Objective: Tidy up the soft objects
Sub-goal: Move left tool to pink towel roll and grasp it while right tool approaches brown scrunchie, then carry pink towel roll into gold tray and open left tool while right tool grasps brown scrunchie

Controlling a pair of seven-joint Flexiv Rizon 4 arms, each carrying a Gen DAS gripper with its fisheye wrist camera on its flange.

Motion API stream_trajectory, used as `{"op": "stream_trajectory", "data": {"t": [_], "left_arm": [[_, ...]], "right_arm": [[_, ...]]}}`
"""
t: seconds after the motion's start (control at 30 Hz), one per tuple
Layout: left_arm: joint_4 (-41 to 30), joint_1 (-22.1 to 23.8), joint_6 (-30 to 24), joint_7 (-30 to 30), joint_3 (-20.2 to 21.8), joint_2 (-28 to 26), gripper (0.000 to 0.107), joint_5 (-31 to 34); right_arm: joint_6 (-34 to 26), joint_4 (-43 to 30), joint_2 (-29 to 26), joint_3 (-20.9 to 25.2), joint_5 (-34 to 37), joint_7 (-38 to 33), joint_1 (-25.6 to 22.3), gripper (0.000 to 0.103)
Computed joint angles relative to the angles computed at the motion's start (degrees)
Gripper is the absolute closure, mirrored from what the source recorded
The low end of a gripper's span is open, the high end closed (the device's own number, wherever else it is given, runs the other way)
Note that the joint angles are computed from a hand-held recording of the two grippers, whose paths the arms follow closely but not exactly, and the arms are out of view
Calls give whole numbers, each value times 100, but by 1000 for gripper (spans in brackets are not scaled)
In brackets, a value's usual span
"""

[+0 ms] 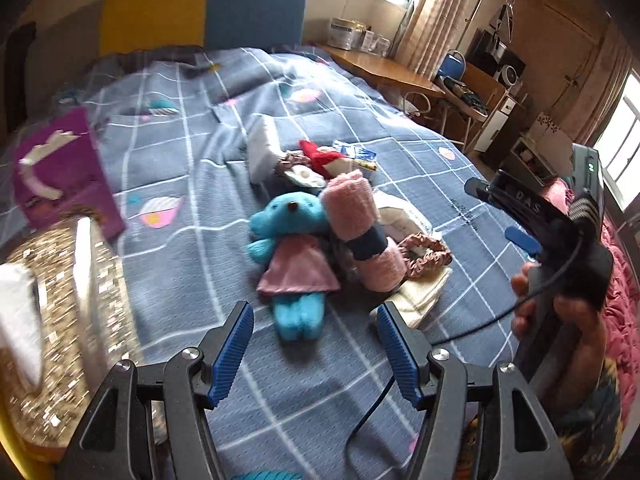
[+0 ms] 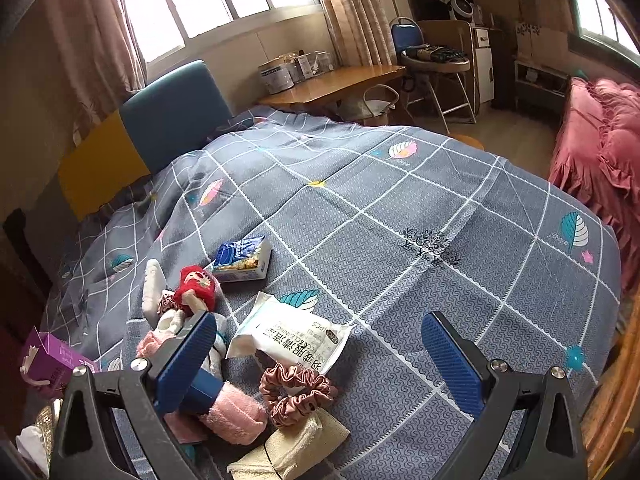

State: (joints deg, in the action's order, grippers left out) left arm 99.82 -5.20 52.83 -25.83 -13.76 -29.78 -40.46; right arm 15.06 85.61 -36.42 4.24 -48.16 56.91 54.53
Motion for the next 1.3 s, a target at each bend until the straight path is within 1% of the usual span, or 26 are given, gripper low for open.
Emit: {"op": "stream_trajectory", "data": {"t": [0.07, 0.13, 0.23, 0.27, 0.33, 0.37, 0.43, 0.5, 0.57, 0.6, 0.63, 0.67, 0.7, 0.8, 0.83, 0.9, 0.93, 1.03, 1.07, 1.17, 1.2, 1.27, 1.3], "left_arm": [[-202, -94, -171, -159, -10, -151, 42, 117], [-424, -233, -287, -379, 7, -307, 47, 296], [-773, -437, -484, -787, 25, -553, 50, 571], [-892, -519, -517, -927, 31, -650, 50, 671], [-1053, -684, -384, -1155, 58, -822, 50, 862], [-1211, -779, -417, -1364, 116, -936, 50, 1016], [-1585, -918, -647, -1835, 216, -1210, 50, 1275], [-1829, -1046, -647, -2238, 310, -1394, 50, 1514], [-1992, -1080, -659, -2482, 306, -1521, 50, 1649], [-2103, -1142, -661, -2660, 370, -1594, 50, 1772], [-2181, -1154, -686, -2742, 382, -1648, 51, 1863], [-2215, -1124, -709, -2729, 344, -1683, 56, 1913], [-2166, -1051, -693, -2603, 252, -1672, 69, 1912], [-1821, -792, -504, -2055, -42, -1511, 72, 1762], [-1717, -729, -475, -1915, -92, -1439, 73, 1708], [-1504, -577, -490, -1624, -189, -1275, 73, 1554], [-1435, -519, -570, -1538, -207, -1203, 73, 1476], [-1208, -388, -678, -1218, -211, -982, 73, 1278], [-1154, -363, -698, -1134, -191, -926, 73, 1234], [-1165, -319, -886, -1020, -106, -851, 73, 1148], [-1179, -299, -936, -967, -92, -817, 73, 1119], [-1250, -281, -1019, -854, -90, -784, 73, 1056], [-1310, -280, -1017, -801, -99, -770, 73, 1009]], "right_arm": [[89, 53, 21, -2, -35, 60, -15, 0], [120, 91, 41, 0, -43, 127, -18, 0], [223, 222, 105, 2, -106, 332, -27, 0], [259, 264, 125, 9, -113, 395, -39, 0], [360, 366, 171, 22, -148, 552, -64, 0], [415, 415, 191, 30, -161, 625, -79, 0], [554, 517, 230, 45, -197, 777, -118, 0], [686, 607, 262, 54, -247, 910, -147, 0], [790, 651, 270, 71, -259, 958, -183, 0], [847, 669, 271, 74, -267, 977, -200, 0], [886, 680, 271, 77, -271, 987, -210, 0], [909, 684, 269, 78, -267, 984, -218, 0], [930, 685, 266, 82, -252, 986, -226, 0], [1093, 818, 316, 81, -256, 1222, -251, 0], [1217, 854, 317, 101, -228, 1247, -298, 1], [1464, 863, 282, 129, -176, 1140, -390, 11], [1544, 802, 235, 162, -67, 963, -445, 19], [1895, 629, 67, 228, 263, 324, -603, 29], [2099, 595, 9, 242, 378, 132, -663, 29], [3032, 682, -126, 184, 583, -133, -798, 29], [3177, 679, -159, 157, 673, -222, -797, 29], [3043, 548, -213, 126, 892, -510, -734, 30], [2945, 477, -235, 105, 968, -642, -694, 32]]}}
